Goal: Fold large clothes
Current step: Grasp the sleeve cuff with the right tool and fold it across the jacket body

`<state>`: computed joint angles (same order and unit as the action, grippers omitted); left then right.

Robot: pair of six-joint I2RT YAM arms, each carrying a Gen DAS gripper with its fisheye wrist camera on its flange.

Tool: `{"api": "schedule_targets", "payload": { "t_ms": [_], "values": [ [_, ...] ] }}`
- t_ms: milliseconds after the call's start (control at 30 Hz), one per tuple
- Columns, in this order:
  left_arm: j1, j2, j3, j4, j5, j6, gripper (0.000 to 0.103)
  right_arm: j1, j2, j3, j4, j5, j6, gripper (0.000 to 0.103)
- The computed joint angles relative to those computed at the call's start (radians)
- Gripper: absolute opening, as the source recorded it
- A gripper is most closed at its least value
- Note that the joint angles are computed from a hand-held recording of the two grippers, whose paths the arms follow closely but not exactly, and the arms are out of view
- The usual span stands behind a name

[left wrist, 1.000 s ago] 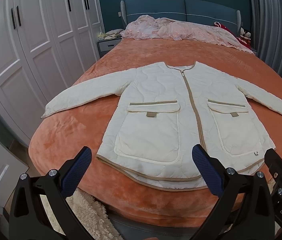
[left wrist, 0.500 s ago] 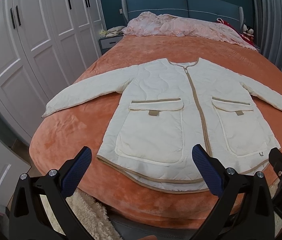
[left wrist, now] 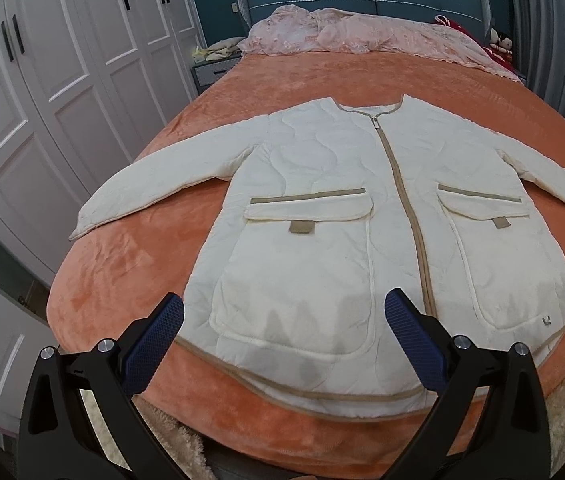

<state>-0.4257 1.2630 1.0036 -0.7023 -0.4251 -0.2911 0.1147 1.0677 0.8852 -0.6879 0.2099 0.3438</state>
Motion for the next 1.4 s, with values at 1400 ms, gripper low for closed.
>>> {"api": "schedule_targets", "payload": {
  "t_ms": [1400],
  "values": [
    [0.112, 0.821, 0.633, 0.092, 0.061, 0.020, 0.098, -0.964, 1.363, 1.111, 0.226, -0.348, 0.014, 0.081]
  ]
}}
